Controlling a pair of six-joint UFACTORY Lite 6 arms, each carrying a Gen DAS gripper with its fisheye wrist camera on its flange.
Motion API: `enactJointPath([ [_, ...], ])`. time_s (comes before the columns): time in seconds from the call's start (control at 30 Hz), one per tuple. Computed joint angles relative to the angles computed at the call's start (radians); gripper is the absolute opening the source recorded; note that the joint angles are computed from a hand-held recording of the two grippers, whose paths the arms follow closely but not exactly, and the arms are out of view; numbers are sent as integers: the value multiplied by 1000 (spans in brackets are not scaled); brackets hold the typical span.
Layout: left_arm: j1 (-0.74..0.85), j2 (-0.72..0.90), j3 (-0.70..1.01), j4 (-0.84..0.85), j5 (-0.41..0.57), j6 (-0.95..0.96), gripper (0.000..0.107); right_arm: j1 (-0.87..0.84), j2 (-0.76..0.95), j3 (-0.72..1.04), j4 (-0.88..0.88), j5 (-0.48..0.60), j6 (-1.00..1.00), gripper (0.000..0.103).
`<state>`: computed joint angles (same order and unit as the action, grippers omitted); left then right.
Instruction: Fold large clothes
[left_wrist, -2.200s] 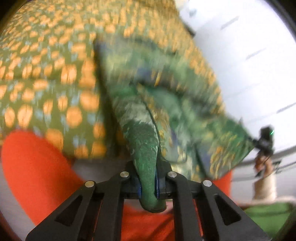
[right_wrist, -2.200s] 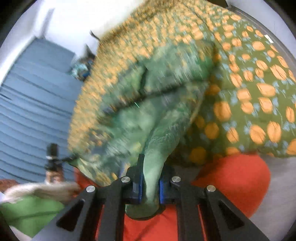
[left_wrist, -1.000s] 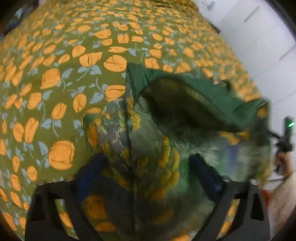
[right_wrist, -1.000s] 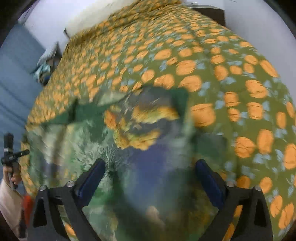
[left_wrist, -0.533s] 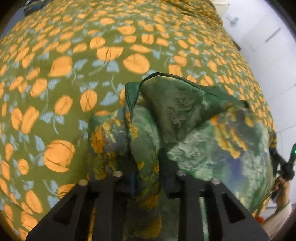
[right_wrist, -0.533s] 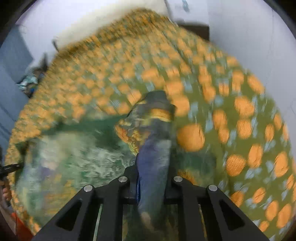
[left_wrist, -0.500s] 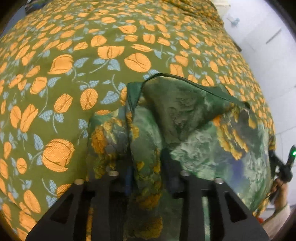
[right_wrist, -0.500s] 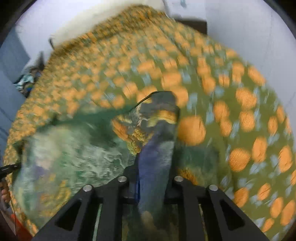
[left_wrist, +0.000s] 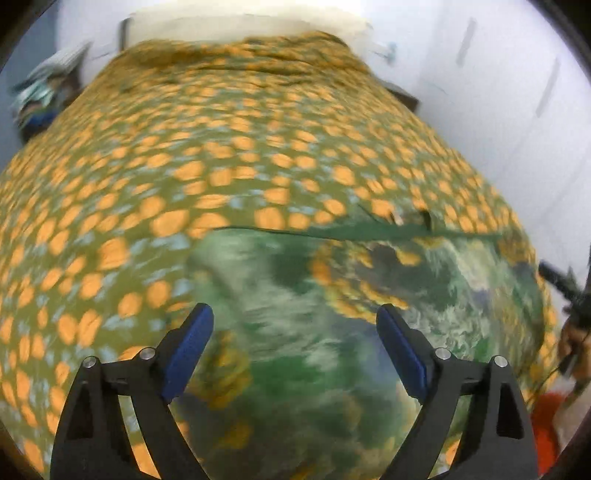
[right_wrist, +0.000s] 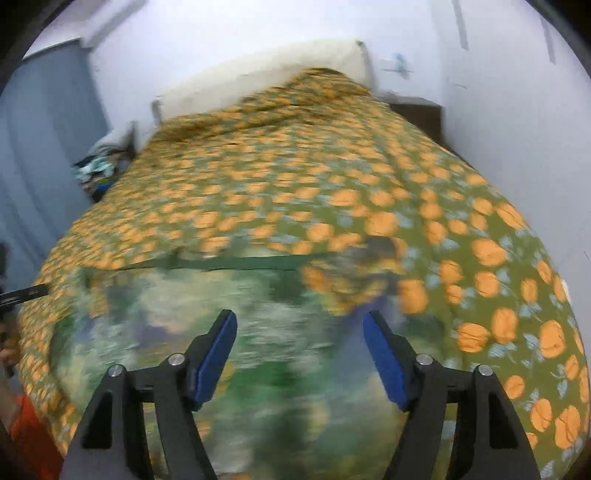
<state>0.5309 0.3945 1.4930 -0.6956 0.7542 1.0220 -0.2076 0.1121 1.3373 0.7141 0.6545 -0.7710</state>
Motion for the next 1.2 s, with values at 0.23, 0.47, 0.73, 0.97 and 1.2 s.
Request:
enactJointPath([
  [0.23,-67,253,126,33,-219,-212,90,61,125,8,4,-55,-18,72],
  [0.47,-64,312,44,-174,-371,39,90,-63,312,28,299,-47,-293,72],
  [0.73,-54,309,66,-150,-328,13,90,-75,319,-36,481,-63,-484,72],
  [0.97,-61,-82,-167,-207,-182,185,98,-41,113,-112,295,-135,-297,74],
  [1.2,-377,-39,-90,26,-231,-151,98,-137,-260,-319,380,93,-287,77],
])
